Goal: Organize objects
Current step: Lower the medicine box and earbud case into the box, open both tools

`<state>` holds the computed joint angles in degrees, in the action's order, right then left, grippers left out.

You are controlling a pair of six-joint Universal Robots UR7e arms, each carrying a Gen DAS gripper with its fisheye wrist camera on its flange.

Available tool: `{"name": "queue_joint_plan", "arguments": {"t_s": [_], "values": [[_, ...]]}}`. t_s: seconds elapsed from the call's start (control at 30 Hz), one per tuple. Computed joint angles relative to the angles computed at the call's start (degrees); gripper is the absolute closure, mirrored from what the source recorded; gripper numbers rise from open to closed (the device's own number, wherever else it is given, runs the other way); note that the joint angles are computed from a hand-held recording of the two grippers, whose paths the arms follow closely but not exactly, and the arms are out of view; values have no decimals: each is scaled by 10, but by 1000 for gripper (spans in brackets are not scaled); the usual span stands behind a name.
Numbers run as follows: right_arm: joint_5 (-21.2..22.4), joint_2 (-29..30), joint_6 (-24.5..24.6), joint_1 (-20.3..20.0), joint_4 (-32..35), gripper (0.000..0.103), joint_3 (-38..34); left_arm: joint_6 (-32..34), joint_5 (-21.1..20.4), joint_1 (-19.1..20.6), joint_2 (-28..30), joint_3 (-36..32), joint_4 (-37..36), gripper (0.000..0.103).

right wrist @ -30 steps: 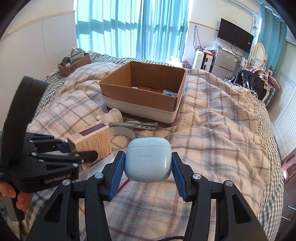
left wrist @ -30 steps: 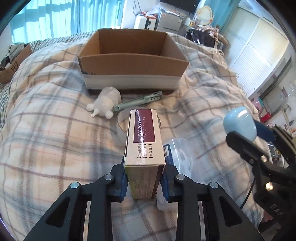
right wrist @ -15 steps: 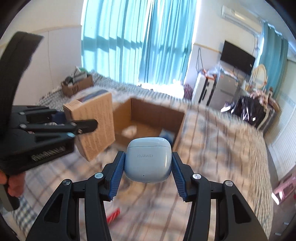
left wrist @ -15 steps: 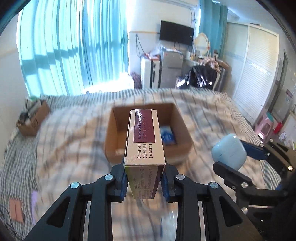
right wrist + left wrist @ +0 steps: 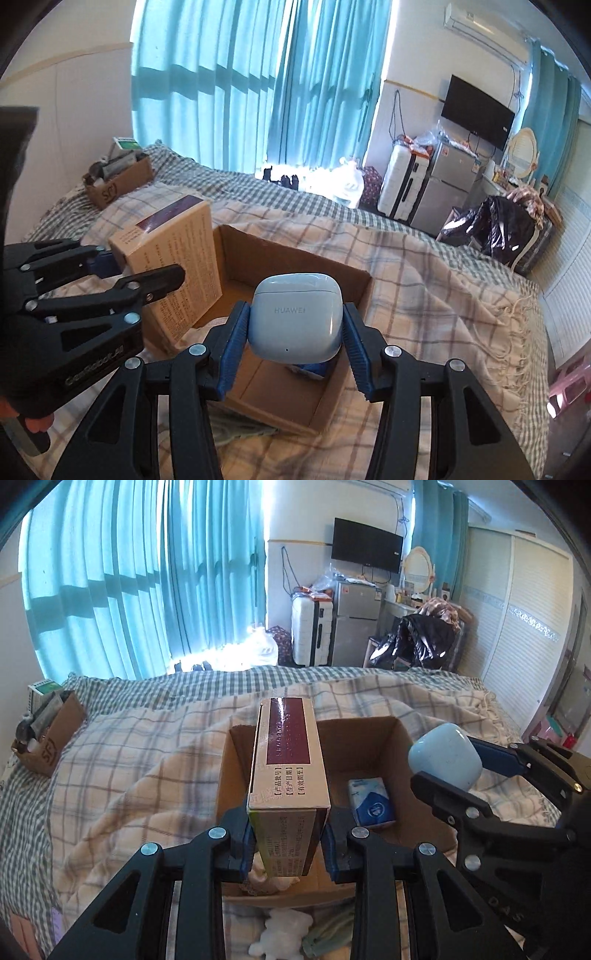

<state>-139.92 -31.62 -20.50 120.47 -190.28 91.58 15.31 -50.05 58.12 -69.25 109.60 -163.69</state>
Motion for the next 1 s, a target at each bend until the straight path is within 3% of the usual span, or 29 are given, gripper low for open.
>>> {"name": "queue_joint_plan", "arguments": {"t_s": [0.23, 0.27, 0.33, 0.4, 0.57, 0.7, 0.8, 0.93, 1.0], "values": [[22, 14, 29, -36, 16, 53, -1, -3, -16, 25, 25, -9, 9, 72], [19, 12, 31, -37, 14, 46, 2, -4, -11, 24, 26, -7, 12, 70], [9, 10, 25, -33, -3, 30, 5, 0, 1, 20, 23, -5, 12, 58], [4, 5, 22, -25, -24, 28, 13, 3, 13, 10, 13, 7, -8, 31], [-29, -23, 34, 7, -44, 22, 40, -18, 16, -11, -30, 23, 2, 24], [-63, -46, 36, 44, -56, 12, 64, -22, 41, -48, -81, 54, -10, 6], [-94, -61, 38, 76, -65, 10, 77, -25, 52, -78, -124, 77, -13, 0], [-136, -87, 71, 124, -50, 0, 94, -43, 74, -117, -178, 97, 17, 0], [-153, -98, 90, 144, -33, 0, 103, -59, 84, -137, -209, 110, 49, 0]]}}
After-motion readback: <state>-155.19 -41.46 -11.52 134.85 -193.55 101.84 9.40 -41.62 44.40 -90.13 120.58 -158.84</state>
